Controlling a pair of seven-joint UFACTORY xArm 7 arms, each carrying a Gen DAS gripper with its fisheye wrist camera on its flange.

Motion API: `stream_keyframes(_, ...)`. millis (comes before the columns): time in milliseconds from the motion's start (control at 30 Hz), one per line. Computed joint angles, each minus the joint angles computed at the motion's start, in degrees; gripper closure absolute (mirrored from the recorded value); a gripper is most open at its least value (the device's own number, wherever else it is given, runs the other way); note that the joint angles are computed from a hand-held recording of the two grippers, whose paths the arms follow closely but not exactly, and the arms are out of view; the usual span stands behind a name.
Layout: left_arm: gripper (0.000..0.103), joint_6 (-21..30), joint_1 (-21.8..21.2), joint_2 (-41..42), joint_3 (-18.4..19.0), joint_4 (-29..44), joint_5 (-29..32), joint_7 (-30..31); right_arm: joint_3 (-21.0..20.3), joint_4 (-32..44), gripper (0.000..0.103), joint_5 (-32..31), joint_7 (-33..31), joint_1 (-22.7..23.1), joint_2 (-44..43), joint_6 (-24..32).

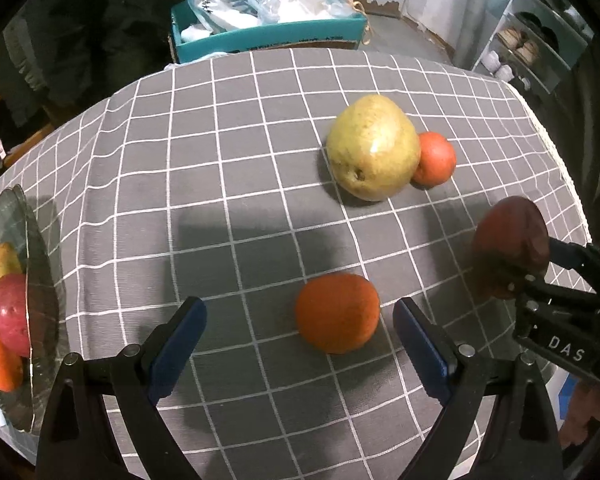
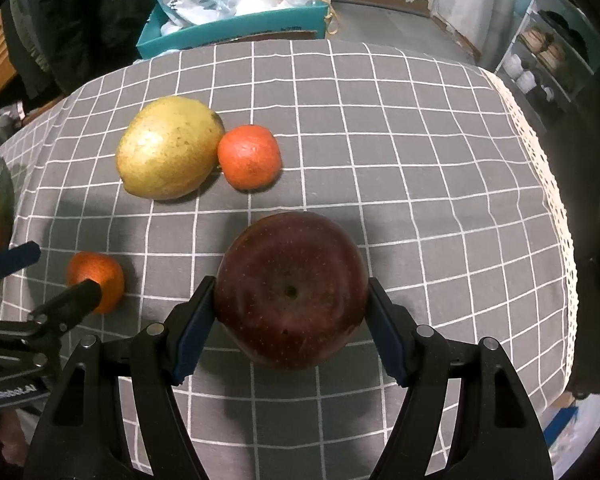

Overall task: Organize fruits
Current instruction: 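Grasp the small orange with the left tool, then lift the small orange and red apple and carry both toward the plate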

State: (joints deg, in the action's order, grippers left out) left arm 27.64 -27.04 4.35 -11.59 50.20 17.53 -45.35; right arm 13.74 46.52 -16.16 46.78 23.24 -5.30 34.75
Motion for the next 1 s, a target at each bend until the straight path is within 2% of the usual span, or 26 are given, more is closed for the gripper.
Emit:
stream_keyframes(133, 0.008, -0.3, -0.1, 0.9, -0.1, 0.3, -0.6, 0.6, -0.1, 0.3, 0.031, 0.1, -0.1, 0.1, 0.6, -0.3)
stream_keyframes(200, 0.013, -0.5, -0.2, 1.2, -0.1, 0.3, -1.2, 1.1, -0.2, 0.3, 0.031, 0.3, -0.3, 0.1, 0.7, -0.5)
stream_keyframes(267, 0.028, -0.3, -0.3, 1.9, -0.2, 0.7, -2.4, 2.2, -0.2, 0.1, 0.031, 0.3, -0.3, 0.1, 0.6, -0.6)
stream_keyframes(300, 0.030, -0.4, -0.2, 2.2, -0.3, 0.8, -3.5, 3.3, -0.2, 0.0, 0.031, 0.3, -0.4, 0.1, 0.5, -0.6)
stream_keyframes(400, 0.045, -2.8, 0.1, 1.8, -0.7, -0.3, -7.4, 6.1, -0.2, 0.0, 0.031, -0.2, -0.1, 0.1, 0.7, -0.7)
stream_keyframes(467, 0.055, -3.5, -0.2, 1.4, -0.6, -0.6, -7.4, 6.5, -0.2, 0.0, 0.031, -0.4, -0.1, 0.1, 0.6, -0.8)
stream_keyframes(567, 0.056, -2.6, -1.0, 0.8, 0.0, -0.4, -3.0, 4.0, 0.0, 0.1, 0.031, -1.2, 0.1, 0.2, 0.6, -0.8)
stream_keyframes(1000, 0.056, -2.9, 0.7, -4.7, -0.5, -3.0, 0.8, 1.2, 0.8, 2.1, 0.031, -5.6, 1.5, 0.5, -0.5, 0.1)
